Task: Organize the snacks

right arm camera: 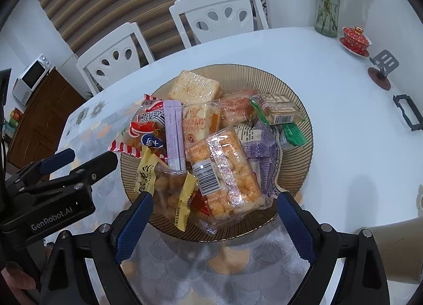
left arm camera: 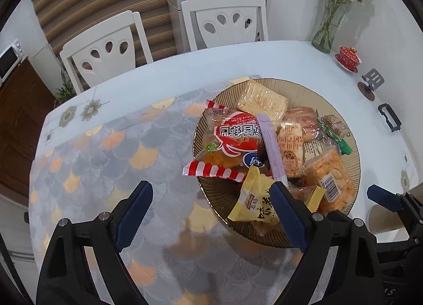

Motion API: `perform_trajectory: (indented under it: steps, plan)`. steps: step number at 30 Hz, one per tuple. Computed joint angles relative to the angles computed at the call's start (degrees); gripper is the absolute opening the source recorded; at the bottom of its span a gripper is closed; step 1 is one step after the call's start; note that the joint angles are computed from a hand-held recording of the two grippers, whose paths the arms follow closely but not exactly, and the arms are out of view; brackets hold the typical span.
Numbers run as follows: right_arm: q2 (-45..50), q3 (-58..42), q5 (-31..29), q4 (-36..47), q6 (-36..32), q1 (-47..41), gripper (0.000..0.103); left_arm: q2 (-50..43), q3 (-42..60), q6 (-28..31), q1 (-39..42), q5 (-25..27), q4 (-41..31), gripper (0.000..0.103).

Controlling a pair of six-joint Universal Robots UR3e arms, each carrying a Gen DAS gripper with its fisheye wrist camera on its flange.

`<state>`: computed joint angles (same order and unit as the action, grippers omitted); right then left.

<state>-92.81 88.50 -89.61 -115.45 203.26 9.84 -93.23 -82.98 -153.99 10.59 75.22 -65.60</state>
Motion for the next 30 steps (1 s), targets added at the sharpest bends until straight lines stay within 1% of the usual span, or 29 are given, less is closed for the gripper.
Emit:
perform_trajectory:
  steps: [7,12,23,27,30]
  plan:
    - [-1.1,0.8,-0.8,-0.2,0.1,0.4,0.093,0.9,-1.4,0.0,-0.8,1.0,1.2,0.090]
    - [-1.6,0.9,-1.6,0.2,-0.3,0.7,0.093,1.0,-1.1,-0.2,-0.9,0.5,-0.6,0.090]
    - [-3.1,2.1,-2.5,1.1,-1.4,0.6,0.093,2.6,-3.8,-1.2,-1.9,1.8,0.3,0.090]
    - [-3.0,1.9,-3.1,1.0,-1.4,1.0,0.093,2.1,-2.9,-1.5,-1.4,1.0,-1.9,0.090]
    - [-2.7,1.7,-3.2,0.9,-1.1,1.4,0.093,2.3,-3.3,-1.5,-1.3,1.4,-1.3,0.090]
